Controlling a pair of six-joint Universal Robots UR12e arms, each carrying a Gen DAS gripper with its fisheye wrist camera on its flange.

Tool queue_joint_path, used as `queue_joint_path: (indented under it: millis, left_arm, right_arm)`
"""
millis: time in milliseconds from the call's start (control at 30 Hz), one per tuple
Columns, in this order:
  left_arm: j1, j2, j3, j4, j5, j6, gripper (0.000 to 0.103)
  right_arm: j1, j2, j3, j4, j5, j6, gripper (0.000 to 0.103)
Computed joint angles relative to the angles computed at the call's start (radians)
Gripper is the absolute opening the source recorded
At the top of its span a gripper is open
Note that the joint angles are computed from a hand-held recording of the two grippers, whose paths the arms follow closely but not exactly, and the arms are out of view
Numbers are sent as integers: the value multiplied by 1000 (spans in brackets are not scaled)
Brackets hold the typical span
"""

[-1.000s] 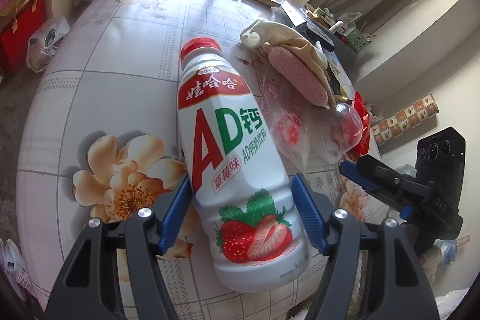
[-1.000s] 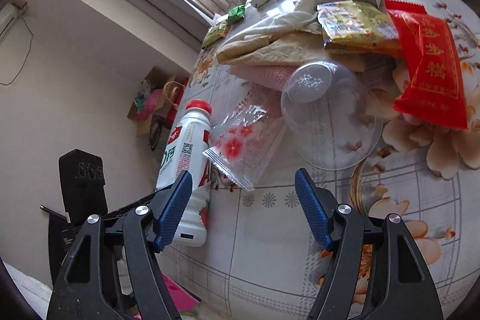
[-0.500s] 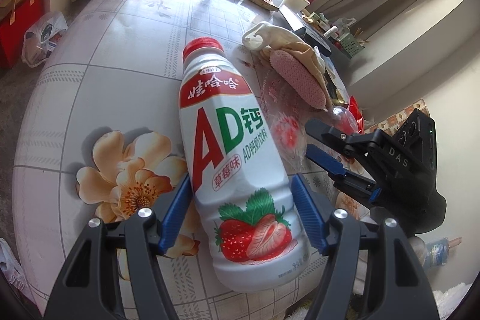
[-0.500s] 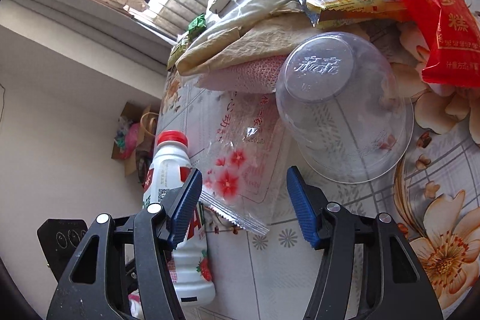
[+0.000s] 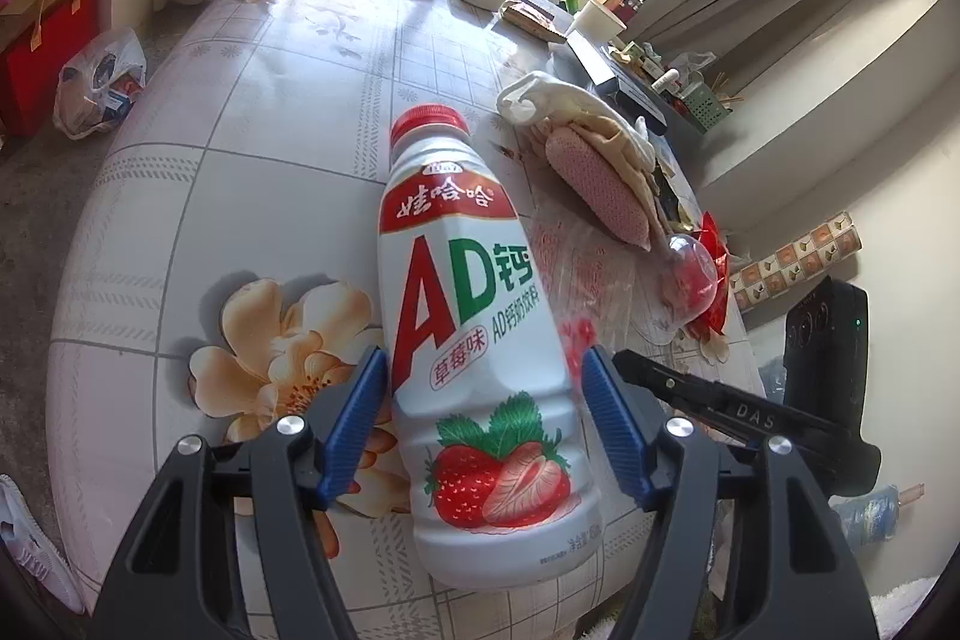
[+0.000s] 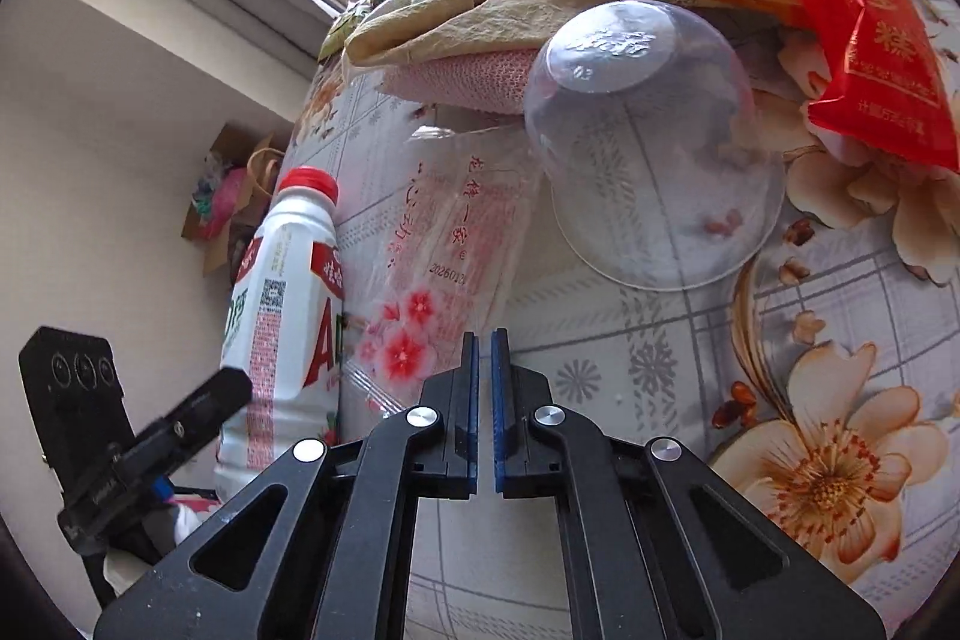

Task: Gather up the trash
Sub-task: 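Grasp the AD bottle with the left tool while the right tool grasps the clear plastic bag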

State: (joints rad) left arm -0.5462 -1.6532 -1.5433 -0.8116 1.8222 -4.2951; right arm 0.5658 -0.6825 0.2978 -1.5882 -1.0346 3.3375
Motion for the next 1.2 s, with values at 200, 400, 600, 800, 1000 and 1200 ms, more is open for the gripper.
queue_joint_path:
  millis: [200, 400, 600, 800, 1000, 1200]
  left_arm:
    - [-8, -26, 43, -52, 6, 42, 64]
    - [-9, -51, 70, -62, -3, 83, 64]
    - [-11, -60, 75, -60, -7, 89, 64]
    - [9, -48, 60, -49, -69, 65, 64]
    - [44, -37, 46, -57, -127, 44, 68]
    - [79, -29, 40, -67, -181, 33, 68]
  right_arm:
    - [-6, -81, 122, 7, -3, -142, 4]
    - [-25, -81, 158, -29, 163, -105, 29]
    - [-25, -56, 142, -25, 249, -65, 31]
    - [-5, -9, 55, 9, 177, -64, 5]
    - [1, -41, 102, -44, 116, -79, 3]
    - [11, -48, 112, -84, 84, -79, 3]
